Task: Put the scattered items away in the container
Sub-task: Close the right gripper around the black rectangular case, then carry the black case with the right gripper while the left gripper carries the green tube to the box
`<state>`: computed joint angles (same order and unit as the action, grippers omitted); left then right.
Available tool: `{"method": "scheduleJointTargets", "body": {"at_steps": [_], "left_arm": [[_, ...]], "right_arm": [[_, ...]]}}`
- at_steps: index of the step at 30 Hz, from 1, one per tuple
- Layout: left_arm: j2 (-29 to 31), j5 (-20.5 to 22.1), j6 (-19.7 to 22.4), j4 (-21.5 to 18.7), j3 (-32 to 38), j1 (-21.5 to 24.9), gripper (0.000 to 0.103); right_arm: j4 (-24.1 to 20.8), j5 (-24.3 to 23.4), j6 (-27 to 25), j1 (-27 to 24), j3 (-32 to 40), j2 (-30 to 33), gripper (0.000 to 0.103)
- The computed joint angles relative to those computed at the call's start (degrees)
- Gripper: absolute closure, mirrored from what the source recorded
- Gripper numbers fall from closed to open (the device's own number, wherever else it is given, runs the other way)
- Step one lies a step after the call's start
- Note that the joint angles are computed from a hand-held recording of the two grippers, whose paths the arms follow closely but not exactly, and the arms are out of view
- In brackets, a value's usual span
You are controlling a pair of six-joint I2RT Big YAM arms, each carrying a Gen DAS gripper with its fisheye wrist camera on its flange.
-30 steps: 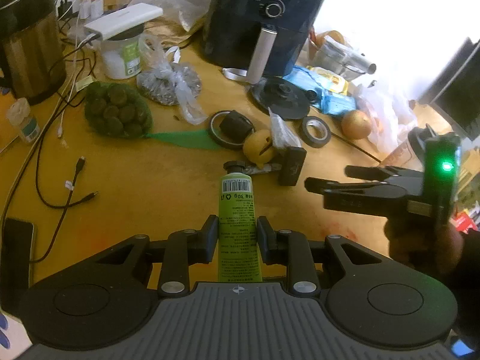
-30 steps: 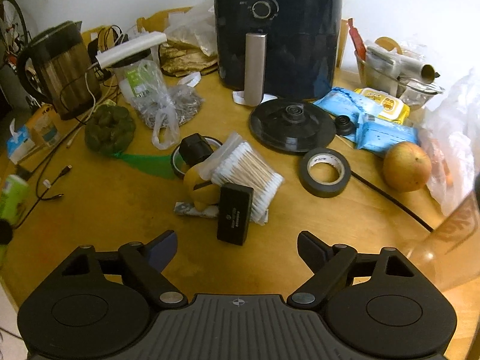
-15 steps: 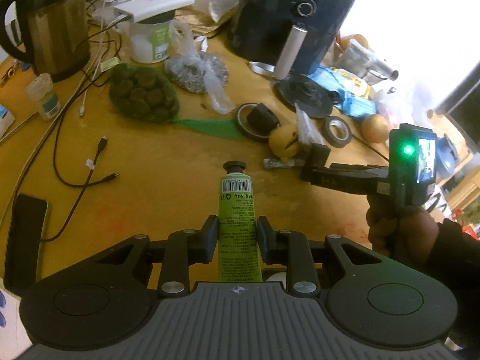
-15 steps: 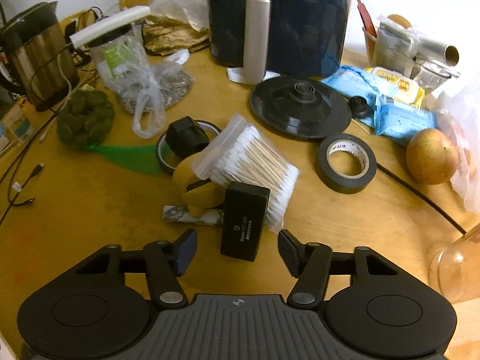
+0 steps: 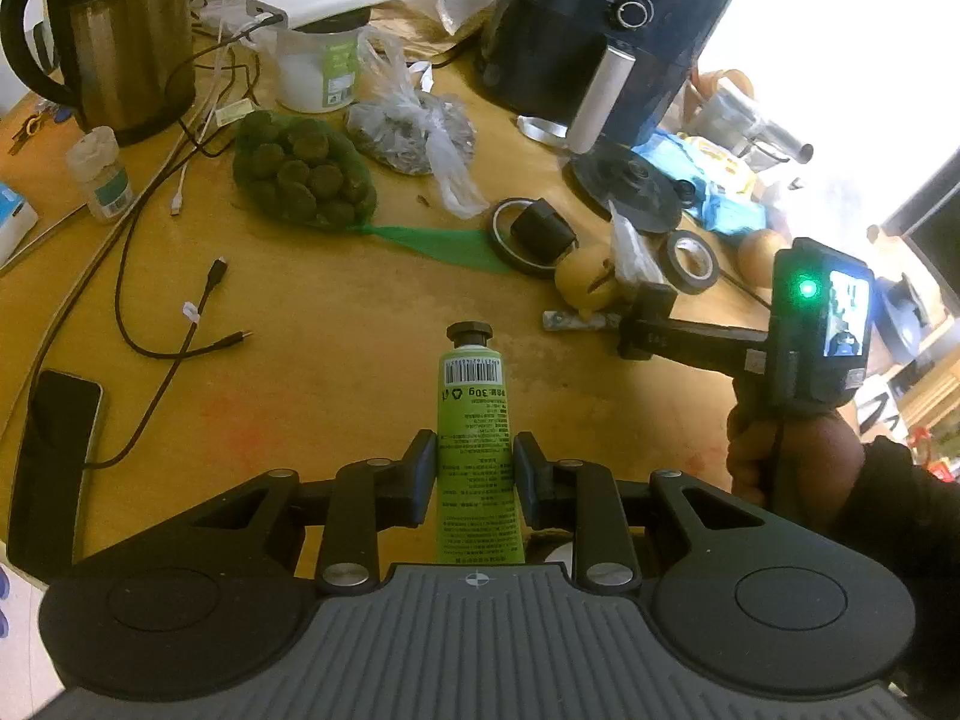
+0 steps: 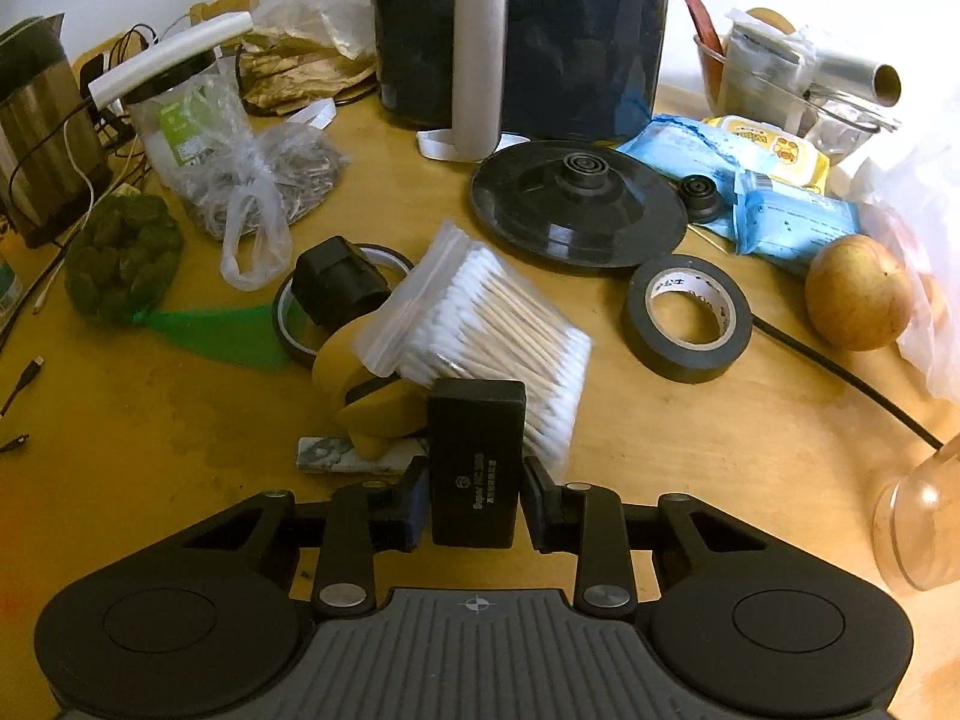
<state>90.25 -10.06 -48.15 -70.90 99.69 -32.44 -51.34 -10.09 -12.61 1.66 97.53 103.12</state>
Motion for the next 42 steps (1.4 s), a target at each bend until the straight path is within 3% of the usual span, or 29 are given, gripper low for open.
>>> {"method": "scheduleJointTargets", "body": {"at_steps": [4,14,28,42], "left_arm": [[0.32,0.15,0.37,0.01,0.39,0.00,0.075],[0.61,0.41,1.09,0.68,0.66,-0.22,0.075],[0.90,-0.13,1.89,0.54,1.58,-1.25,0.075],[1.18,-1.15,2.56,0.84,2.97,-3.00,0.075]], "right_arm": [[-3.57,-0.90,-0.96,-0.50,2.16,0.50,0.069],[-18.61,-0.67,-6.87,-3.35,9.34,3.04,0.069],[-14.81,-0.27,-6.89,-4.37,4.03,1.84,0.069],[-19.33,-4.05,-8.47,-7.58,6.09,-1.79,0.069]]}}
